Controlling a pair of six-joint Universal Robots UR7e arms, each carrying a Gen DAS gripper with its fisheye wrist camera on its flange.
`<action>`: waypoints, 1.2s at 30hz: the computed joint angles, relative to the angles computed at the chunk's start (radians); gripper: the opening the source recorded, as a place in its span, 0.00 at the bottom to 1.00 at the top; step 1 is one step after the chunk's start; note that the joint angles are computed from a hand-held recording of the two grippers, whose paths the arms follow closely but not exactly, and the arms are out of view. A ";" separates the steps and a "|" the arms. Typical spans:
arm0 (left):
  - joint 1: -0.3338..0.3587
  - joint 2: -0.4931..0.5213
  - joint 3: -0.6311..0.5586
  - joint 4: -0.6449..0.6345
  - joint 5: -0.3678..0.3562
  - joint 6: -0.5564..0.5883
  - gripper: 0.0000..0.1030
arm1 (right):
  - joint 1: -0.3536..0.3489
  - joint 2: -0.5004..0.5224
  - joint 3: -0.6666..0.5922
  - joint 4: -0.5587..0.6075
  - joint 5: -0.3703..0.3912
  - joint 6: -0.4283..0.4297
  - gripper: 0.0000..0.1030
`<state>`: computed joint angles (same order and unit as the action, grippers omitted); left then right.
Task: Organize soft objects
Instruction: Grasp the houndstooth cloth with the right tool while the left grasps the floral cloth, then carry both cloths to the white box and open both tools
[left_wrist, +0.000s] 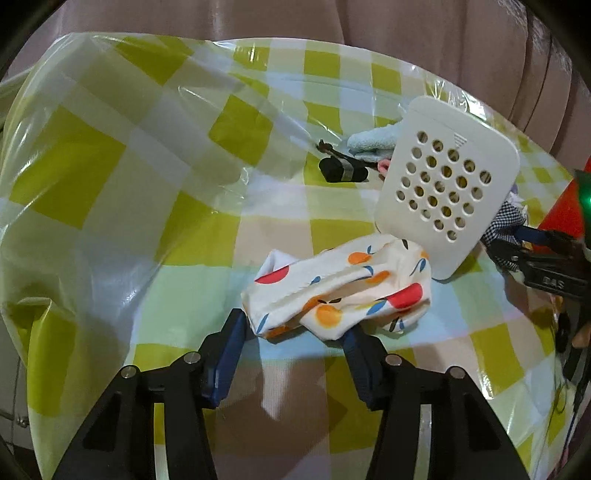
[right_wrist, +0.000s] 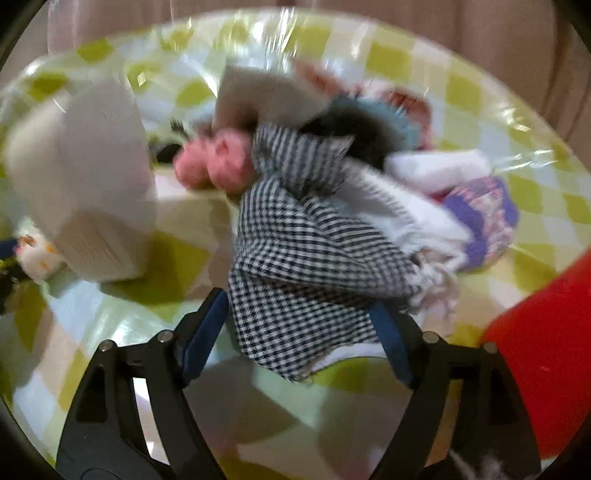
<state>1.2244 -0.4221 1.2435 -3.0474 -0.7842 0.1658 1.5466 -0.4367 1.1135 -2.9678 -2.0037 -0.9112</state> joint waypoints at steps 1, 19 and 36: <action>-0.002 -0.001 0.004 0.000 0.003 0.000 0.54 | -0.003 0.000 -0.008 0.016 0.011 0.015 0.79; -0.054 0.009 0.060 -0.126 0.127 0.136 0.72 | -0.070 -0.267 0.427 -0.037 0.193 -0.019 0.21; -0.067 -0.006 0.079 -0.019 0.086 0.059 0.36 | -0.069 -0.283 0.467 -0.074 0.191 -0.035 0.22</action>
